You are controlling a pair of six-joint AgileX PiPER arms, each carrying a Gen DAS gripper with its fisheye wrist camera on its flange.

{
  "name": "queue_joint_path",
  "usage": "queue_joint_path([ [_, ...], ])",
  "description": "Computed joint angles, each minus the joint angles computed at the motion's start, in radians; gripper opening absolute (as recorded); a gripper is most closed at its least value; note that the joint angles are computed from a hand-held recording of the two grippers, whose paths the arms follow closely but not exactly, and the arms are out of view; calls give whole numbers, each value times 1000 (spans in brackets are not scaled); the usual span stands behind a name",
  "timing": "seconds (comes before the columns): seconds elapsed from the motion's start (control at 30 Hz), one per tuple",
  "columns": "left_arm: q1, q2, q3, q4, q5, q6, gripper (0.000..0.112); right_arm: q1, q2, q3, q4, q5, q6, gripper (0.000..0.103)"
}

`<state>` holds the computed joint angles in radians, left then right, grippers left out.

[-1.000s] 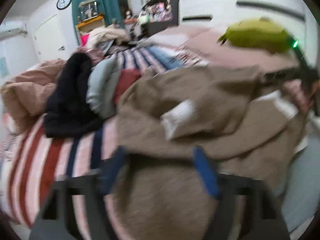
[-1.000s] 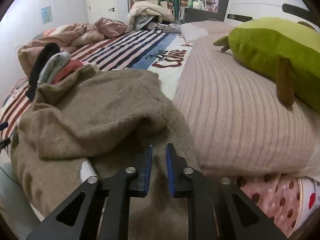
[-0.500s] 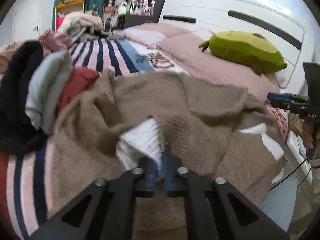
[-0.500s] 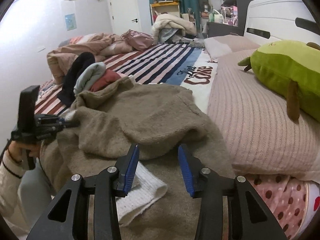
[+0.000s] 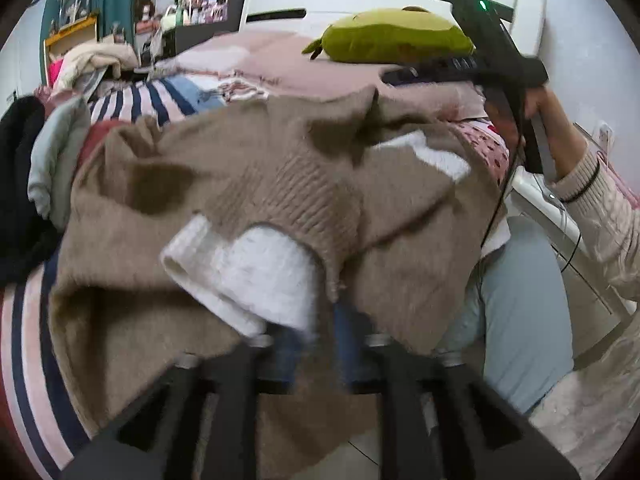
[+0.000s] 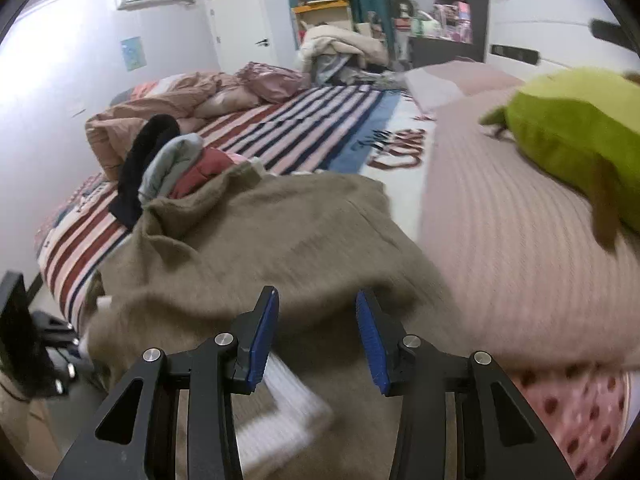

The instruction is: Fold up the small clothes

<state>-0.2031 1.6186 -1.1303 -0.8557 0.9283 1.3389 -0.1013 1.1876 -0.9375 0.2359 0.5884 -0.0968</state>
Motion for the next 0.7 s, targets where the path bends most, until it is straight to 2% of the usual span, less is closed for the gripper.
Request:
queue_joint_path([
  [0.03,15,1,-2,-20,20,-4,48,12,46,-45,13,10,-11,36],
  [0.07,31,5,-11,-43,48,-4,56,19,74,-72,18,17,-14,36],
  [0.1,50,6,-19,-63,84,-1,58,29,110,-106,15,24,-9,35],
  [0.13,63,3,-21,-76,106,5,61,44,149,-141,2,32,0,31],
  [0.17,68,-3,-23,-80,111,5,66,63,189,-177,-30,44,17,17],
  [0.2,68,-7,-22,-81,104,4,68,79,230,-213,-60,63,36,11],
  [0.3,67,0,-31,-84,86,-19,74,95,363,-335,-136,162,110,8],
  [0.37,60,13,-42,-94,55,-26,83,73,421,-386,-131,218,91,8],
  [0.47,37,32,-72,-83,-22,-53,83,10,414,-368,-3,277,-32,8],
  [0.5,37,42,-84,-85,-23,-53,83,-11,392,-337,47,300,-79,9],
  [0.7,73,186,-258,-182,151,-110,86,-65,287,-147,113,347,-198,9],
])
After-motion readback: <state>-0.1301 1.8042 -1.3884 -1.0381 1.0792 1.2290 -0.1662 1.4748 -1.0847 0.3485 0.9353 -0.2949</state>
